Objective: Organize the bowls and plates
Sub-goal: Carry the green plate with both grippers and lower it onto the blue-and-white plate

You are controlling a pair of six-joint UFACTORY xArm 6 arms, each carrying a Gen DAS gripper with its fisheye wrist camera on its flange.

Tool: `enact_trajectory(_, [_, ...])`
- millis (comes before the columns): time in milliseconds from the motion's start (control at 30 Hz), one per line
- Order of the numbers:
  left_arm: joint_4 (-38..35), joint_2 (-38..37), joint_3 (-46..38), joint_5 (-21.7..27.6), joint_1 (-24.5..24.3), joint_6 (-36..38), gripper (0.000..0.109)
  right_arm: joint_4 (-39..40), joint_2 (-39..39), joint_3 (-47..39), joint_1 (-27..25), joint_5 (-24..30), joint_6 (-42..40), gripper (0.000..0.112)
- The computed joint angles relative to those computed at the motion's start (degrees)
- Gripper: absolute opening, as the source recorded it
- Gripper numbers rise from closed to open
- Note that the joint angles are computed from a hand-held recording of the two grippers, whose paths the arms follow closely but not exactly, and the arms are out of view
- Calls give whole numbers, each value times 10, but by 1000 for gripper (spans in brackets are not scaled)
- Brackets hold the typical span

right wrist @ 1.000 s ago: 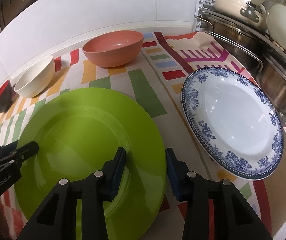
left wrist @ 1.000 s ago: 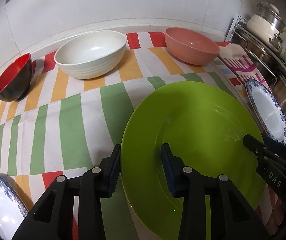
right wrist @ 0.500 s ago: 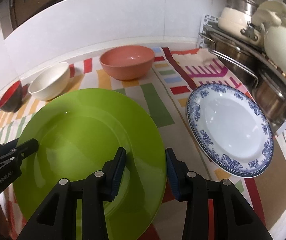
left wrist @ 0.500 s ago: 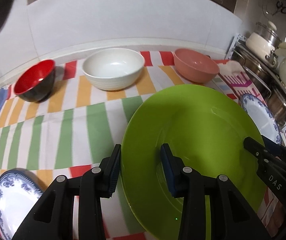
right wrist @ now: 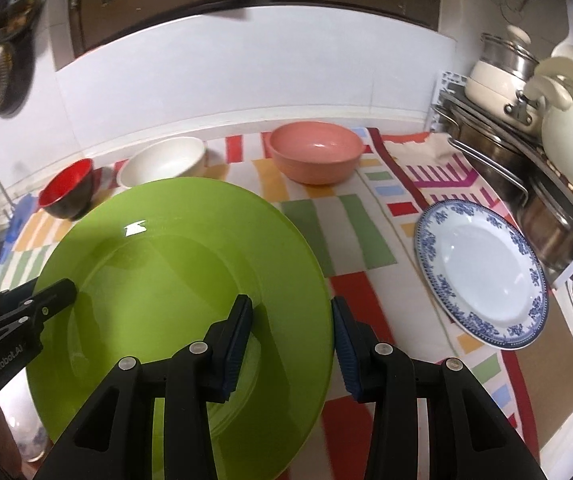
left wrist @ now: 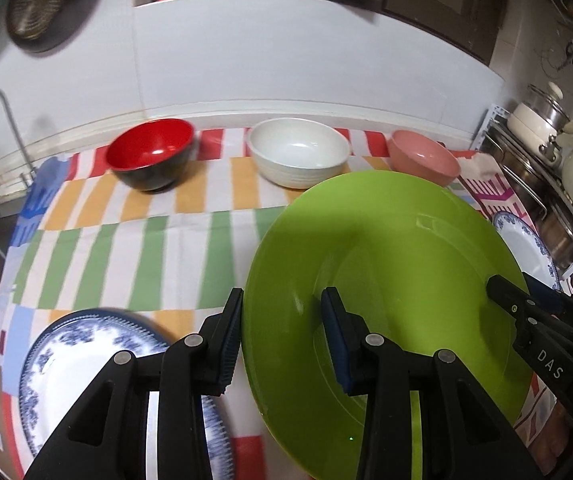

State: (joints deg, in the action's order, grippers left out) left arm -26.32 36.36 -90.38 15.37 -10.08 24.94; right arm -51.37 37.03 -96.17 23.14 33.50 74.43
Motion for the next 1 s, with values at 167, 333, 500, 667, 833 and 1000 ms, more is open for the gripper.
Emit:
enact_trajectory(167, [-16,-25,33,-13,19,16,38,7,16,-28,22,6,-7,41])
enact_trajectory(333, [-40,-50,66,-26,40,41,38,15,35,-61,42,14,-19,41])
enact_trajectory(500, [-54,-70,93,-36,64,55,38,27,61,-107,62,21,-41,41])
enact_trajectory(667, [-56,-85,114,-43,89,59,38,49,99,-166,82,31,-71,41])
enact_trajectory(833, [-40,-93,129,-45,117,45,38,82,147,-241,103,46,-115,41])
enact_trajectory(1000, [-19,-94,137,-45,141,27,38,131,209,-338,119,70,-175,41])
